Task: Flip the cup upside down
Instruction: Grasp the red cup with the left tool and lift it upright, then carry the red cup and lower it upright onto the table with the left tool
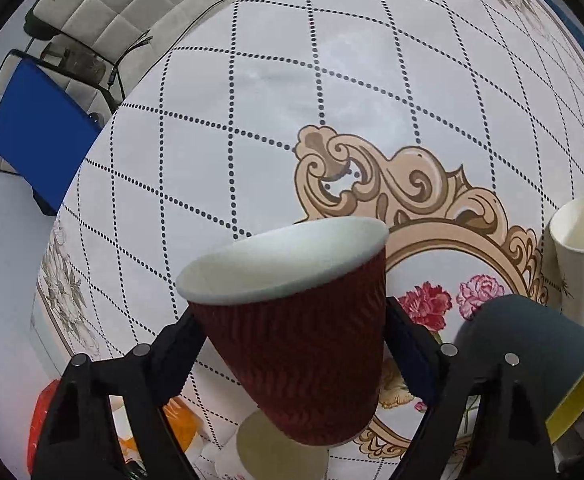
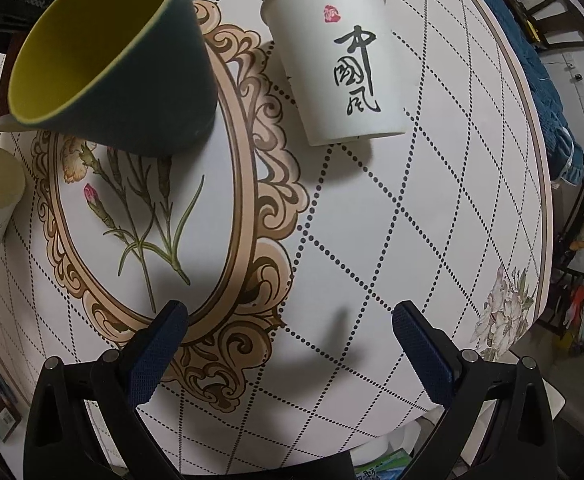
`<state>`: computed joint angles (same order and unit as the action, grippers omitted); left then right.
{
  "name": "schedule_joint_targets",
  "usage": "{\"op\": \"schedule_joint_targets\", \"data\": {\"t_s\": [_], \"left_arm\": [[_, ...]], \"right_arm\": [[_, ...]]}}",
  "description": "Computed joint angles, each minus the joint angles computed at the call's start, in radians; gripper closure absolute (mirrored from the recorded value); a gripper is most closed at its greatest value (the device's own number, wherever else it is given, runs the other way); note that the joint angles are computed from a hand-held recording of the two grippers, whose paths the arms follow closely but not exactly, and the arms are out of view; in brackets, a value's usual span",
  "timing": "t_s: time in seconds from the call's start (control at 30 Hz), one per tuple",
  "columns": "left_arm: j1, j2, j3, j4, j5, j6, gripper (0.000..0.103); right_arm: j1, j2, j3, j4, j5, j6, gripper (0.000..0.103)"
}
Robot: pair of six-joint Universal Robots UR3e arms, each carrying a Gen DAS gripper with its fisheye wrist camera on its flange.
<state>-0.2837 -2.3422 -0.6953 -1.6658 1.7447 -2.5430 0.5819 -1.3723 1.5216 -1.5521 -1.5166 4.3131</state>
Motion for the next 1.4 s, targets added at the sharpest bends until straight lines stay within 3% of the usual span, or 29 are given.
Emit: {"op": "schedule_joint_targets", "data": {"t_s": [0.17, 0.4, 0.67, 0.97, 1.4], "left_arm": [[0.016, -0.01, 0.02, -0.003, -0.007, -0.038, 0.021], [0.055, -0.051, 0.161, -0.13, -0.048, -0.088, 0.022], [0.102, 0.09, 0.093, -0.19, -0.075, -0.092, 0.022], [0.177, 0.489, -0.309, -0.181, -0.081, -0.079, 0.022], [0.402, 1.119, -0.883, -0.349, -0.123, -0.106, 0.022]], "right_arm": [[-0.015, 0.025, -0.054, 0.034, 0.0, -0.008, 0.0], [-0.019, 0.002, -0.036, 0.039, 0.006, -0.007, 0.0], [0.028, 0.008, -0.083, 0.052, 0.007, 0.037, 0.0], [0.124, -0.027, -0.164, 0.108, -0.017, 0.067, 0.0], [0.289, -0.116, -0.159, 0.148, -0.025, 0.015, 0.0]]}}
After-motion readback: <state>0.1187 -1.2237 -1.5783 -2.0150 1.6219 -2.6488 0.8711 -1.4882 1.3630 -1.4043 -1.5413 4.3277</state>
